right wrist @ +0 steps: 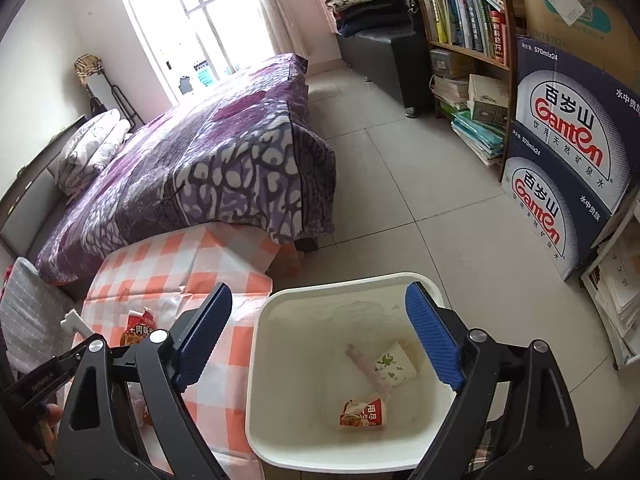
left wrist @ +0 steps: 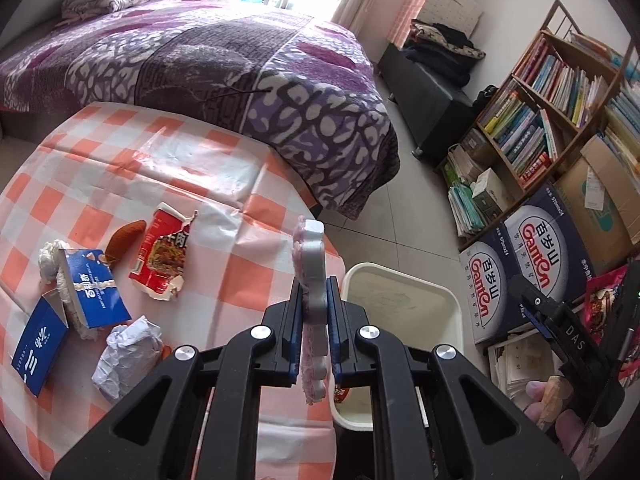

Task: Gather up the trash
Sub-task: 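Carry the foam pieces over the white bin and open both tools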

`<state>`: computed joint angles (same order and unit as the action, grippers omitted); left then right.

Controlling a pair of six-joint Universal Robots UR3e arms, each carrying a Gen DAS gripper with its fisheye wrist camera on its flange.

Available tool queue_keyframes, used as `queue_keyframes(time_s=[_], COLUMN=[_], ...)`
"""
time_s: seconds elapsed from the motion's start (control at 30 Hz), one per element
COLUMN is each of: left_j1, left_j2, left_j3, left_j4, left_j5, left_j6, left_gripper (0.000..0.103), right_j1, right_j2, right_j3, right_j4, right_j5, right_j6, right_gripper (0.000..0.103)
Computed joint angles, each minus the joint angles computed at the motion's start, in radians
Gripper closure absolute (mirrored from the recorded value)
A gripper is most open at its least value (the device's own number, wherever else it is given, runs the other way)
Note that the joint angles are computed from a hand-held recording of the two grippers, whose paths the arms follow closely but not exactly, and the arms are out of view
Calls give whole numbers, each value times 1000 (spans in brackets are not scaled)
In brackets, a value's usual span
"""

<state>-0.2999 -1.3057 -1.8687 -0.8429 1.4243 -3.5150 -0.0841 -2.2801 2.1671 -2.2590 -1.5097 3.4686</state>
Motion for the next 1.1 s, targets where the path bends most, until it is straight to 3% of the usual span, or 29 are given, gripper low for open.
queue_keyframes(time_s=[0.3, 0.57, 0.63, 0.67, 0.7, 0.83, 1.1], left_j1=[-120, -131, -135, -138, -140, -130, -66], left_j2=[-135, -208, -215, -217, -215, -197, -112], left_j3=[76, 50, 43, 44, 41, 33, -47], left_j4=[62, 159, 184, 193, 203, 185, 140], left_j5=[-11, -187, -209, -210, -206, -191, -169], left_j6=[-70, -106, -103, -104, -110, -122, -101], left_gripper=[92, 90, 75, 57, 48, 47, 35], right_j1=[-154, -254, -238, -221, -198, -128, 54], right_j2=[-110, -161, -149, -136, -118, -68, 84], right_j3=[16, 17, 20, 19, 19, 16, -26], right_j4=[85, 132, 116, 103, 86, 41, -38], right_j5=[77, 119, 100, 84, 64, 3, -115], right_j6=[-44, -65, -57, -48, -37, -4, 75], right_gripper=[11, 10, 9, 8, 8, 7, 7])
